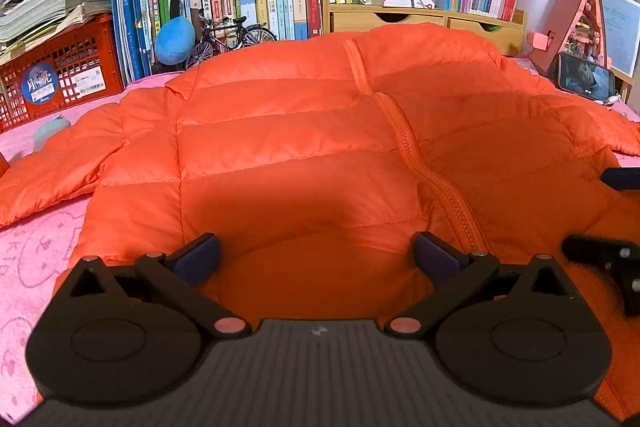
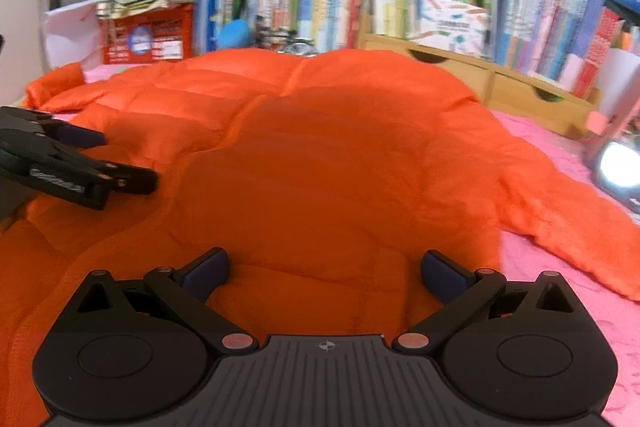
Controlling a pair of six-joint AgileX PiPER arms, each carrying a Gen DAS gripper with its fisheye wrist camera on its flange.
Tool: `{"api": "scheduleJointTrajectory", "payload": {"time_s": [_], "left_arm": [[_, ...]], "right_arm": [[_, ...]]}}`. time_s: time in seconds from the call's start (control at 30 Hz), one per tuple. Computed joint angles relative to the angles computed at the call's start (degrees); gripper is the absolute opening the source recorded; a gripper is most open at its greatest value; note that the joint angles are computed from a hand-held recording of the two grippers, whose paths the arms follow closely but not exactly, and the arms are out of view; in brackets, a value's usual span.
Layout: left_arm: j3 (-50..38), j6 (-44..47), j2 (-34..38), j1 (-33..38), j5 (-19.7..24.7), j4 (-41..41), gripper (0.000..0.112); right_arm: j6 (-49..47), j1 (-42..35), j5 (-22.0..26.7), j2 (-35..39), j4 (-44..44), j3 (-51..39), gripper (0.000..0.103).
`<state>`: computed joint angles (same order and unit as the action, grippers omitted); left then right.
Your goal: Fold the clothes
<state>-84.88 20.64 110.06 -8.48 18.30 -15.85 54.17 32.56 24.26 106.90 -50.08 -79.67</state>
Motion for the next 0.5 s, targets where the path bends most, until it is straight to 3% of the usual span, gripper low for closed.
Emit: {"api": "scheduleJointTrajectory", "payload": {"time_s": [0.1,0.27,0.37,0.5], "left_arm": [[-0.1,0.1,0.1,0.0,0.1,-0.2,0.103],[0.1,-1.2,-0.1,-0.3,0.0,1.3,0.103],[0.1,-6.2,-0.1,-1.1,-0.2,6.6,0.103],[-1.6,-17.0,-0.2,-2.8,1.6,17.5,0.103]], "right_arm": [[7.0,0.5,4.1,-0.5,-7.2,1.5,0.103],[12.6,-2.1,7.2,-3.2,-9.4,5.8,0.103],[16.2,-1.6,12.8,-3.8,-11.0,6.0,0.103],[18.8,-1.0,12.0,-4.8,-14.8,6.0,0.103]]}}
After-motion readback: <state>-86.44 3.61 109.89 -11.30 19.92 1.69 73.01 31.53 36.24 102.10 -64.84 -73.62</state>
